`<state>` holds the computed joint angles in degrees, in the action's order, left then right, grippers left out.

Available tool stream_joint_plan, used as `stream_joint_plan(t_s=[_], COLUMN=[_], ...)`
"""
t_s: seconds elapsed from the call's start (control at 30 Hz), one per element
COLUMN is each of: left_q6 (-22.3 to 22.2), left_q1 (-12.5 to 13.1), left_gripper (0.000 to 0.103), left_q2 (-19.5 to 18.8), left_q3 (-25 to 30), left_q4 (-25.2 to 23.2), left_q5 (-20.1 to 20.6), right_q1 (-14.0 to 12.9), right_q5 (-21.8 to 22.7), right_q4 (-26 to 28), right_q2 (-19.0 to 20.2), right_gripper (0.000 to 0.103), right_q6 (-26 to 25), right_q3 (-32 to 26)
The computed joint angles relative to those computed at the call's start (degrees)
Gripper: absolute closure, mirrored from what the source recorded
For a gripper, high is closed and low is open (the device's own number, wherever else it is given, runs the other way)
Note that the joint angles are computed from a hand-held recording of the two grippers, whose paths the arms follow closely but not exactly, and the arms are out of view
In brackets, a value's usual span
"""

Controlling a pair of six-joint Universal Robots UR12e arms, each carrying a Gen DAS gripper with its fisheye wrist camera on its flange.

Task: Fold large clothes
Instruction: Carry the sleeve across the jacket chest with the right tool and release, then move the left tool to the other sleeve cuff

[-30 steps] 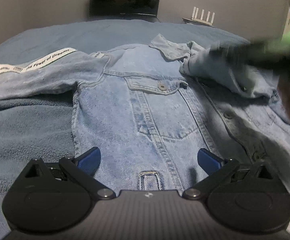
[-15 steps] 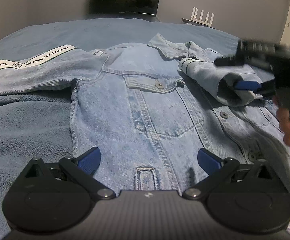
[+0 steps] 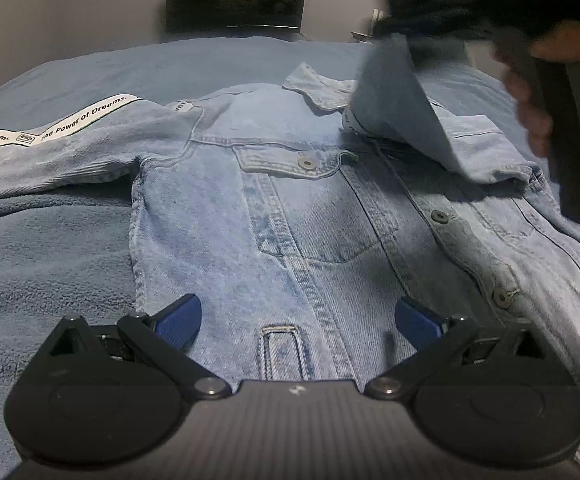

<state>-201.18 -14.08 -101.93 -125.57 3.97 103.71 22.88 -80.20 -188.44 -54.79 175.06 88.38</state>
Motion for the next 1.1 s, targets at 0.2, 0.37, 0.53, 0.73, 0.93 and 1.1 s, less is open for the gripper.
stream_joint_plan(t_s=[0.2, 0.37, 0.53, 0.73, 0.93, 1.1], left_q6=[-0.5, -1.4, -1.4, 0.9, 4.9, 5.2], left_q1=[0.4, 0.9, 0.7, -0.1, -1.4, -1.1], left_gripper=[0.000, 0.000, 0.000, 0.000, 0.000, 0.000], left_q2=[0.4, 0.6, 0.6, -0.4, -1.4, -1.5], left_q3=[-0.4, -0.6, -0.4, 0.3, 0.9, 0.9], left_q4=[0.0, 0.1, -0.3, -1.2, -1.6, -1.6], left_q5=[-1.2, -2.3, -2.0, 0.3, 3.2, 2.6], right_q1=[1.2, -0.9, -2.9, -4.2, -6.6, -8.0], right_q5=[6.6, 8.9, -1.6, -18.1, -15.0, -10.1], right_q4=[13.5, 10.6, 6.7, 5.7, 8.6, -0.7], right_q2=[-0.7, -1.1, -1.7, -0.3, -0.9, -5.0], right_gripper=[0.053, 0.040, 0.039, 0.044, 0.052, 0.017], right_q6=[-6.8, 1.9, 8.6, 7.5, 4.3, 3.8], right_q3=[-0.9, 1.1, 3.8, 4.6, 6.7, 14.1])
